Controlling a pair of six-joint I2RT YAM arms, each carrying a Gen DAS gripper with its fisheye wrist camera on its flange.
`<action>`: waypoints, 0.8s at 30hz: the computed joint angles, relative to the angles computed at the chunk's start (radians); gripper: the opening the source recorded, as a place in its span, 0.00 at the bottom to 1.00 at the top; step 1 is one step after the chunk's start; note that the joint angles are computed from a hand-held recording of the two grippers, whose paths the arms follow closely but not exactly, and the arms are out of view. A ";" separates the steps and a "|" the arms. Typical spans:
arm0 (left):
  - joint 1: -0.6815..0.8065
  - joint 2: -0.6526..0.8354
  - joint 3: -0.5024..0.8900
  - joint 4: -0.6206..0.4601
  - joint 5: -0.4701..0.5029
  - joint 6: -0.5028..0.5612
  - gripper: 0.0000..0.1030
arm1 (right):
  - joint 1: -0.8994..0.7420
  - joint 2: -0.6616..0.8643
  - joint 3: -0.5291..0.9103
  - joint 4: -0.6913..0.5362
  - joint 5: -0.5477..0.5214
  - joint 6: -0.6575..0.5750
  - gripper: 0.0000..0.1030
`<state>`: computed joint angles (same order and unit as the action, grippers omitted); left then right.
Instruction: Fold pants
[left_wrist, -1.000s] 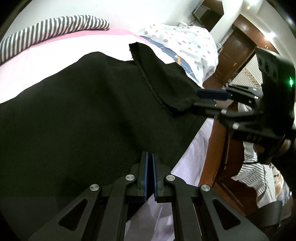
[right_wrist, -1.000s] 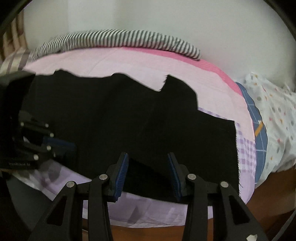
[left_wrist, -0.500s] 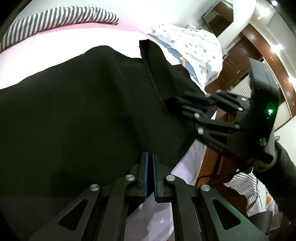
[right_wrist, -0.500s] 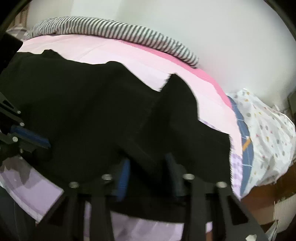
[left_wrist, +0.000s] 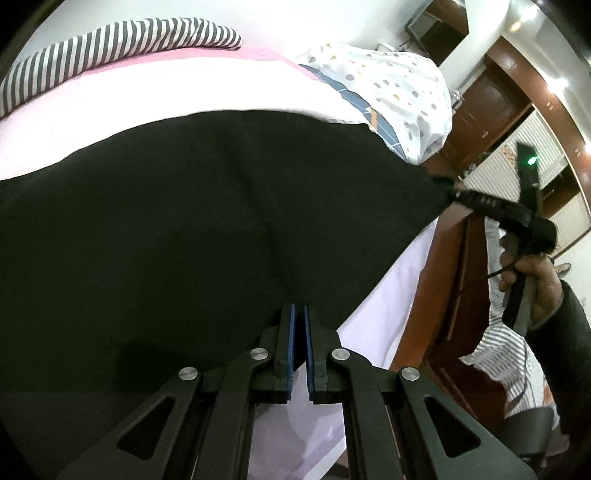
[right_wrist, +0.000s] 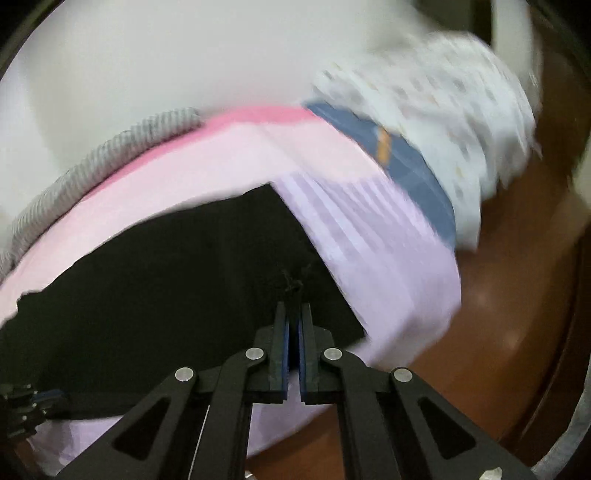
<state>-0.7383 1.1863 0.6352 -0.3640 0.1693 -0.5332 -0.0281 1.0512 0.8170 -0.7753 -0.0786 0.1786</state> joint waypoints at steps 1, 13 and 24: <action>0.005 -0.004 -0.003 0.000 0.007 -0.001 0.06 | -0.010 0.005 -0.013 0.007 -0.013 0.014 0.02; 0.004 -0.012 0.006 -0.030 0.033 0.003 0.06 | -0.024 0.067 -0.022 0.068 0.062 0.022 0.03; 0.120 -0.233 0.025 -0.199 -0.205 0.002 0.23 | 0.192 0.120 0.249 -0.065 0.184 0.015 0.28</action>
<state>-0.6184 0.9529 0.6600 -0.5628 -0.0359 -0.5315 0.1635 1.1709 1.0659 -0.8404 0.1050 0.1937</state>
